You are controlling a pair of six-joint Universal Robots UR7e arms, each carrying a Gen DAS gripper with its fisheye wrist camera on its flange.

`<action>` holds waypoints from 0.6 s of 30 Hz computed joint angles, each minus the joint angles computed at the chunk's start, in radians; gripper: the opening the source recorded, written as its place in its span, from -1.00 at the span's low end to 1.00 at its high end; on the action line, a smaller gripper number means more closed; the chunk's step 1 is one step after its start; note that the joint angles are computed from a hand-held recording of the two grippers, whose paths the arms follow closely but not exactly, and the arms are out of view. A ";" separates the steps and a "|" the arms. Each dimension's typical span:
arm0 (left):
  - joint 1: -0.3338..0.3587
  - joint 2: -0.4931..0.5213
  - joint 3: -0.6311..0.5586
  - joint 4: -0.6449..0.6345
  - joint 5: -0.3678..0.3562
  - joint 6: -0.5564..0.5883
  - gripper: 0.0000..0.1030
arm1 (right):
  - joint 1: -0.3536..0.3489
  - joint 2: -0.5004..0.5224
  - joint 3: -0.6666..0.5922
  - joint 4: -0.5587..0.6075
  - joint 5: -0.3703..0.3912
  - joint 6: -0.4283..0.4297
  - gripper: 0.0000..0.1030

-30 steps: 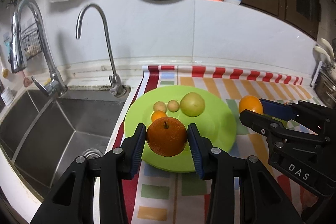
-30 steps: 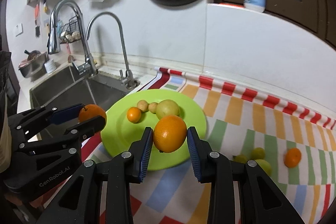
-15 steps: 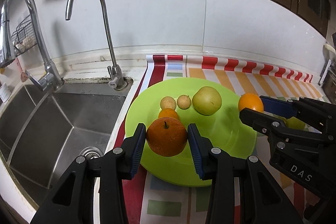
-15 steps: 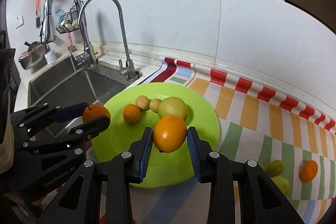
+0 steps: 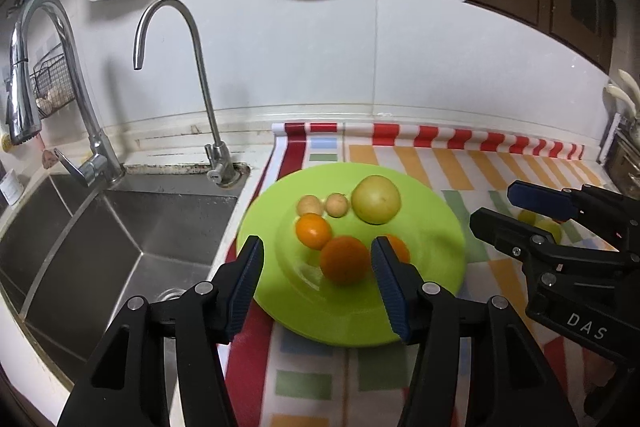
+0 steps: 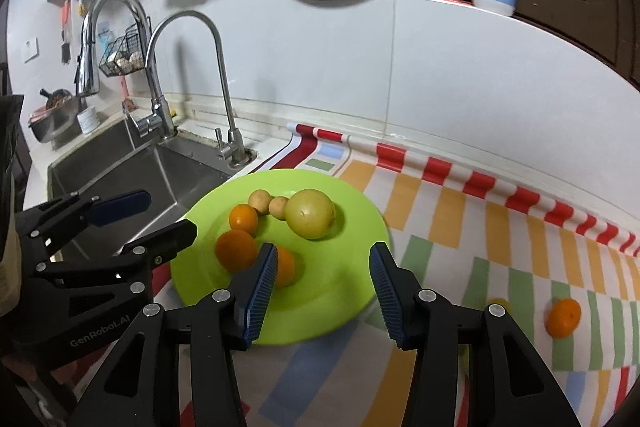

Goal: Organize fruits
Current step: 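Lower both fruits onto the green plate and open both grippers, then move the left tool to the large green fruit while the right tool approaches an orange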

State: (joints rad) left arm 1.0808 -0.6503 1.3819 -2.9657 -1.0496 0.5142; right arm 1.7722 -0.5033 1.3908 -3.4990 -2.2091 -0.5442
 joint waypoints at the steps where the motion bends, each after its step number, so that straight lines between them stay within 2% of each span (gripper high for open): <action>1: -0.004 -0.010 0.017 -0.005 -0.004 -0.006 0.07 | 0.001 -0.007 0.013 -0.009 -0.002 0.004 -0.05; 14: -0.079 -0.099 0.174 -0.057 -0.082 -0.017 0.12 | 0.028 -0.117 0.222 -0.215 -0.075 0.001 -0.05; 16: -0.092 -0.106 0.196 -0.067 -0.092 -0.013 0.13 | 0.030 -0.134 0.252 -0.245 -0.087 -0.004 0.06; 18: -0.102 -0.110 0.213 -0.068 -0.100 -0.018 0.15 | 0.033 -0.147 0.281 -0.288 -0.102 -0.018 0.07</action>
State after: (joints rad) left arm 0.9787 -0.7605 1.5949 -3.0337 -1.1496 0.4962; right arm 1.8048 -0.6507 1.6715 -3.7874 -2.3115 -0.5623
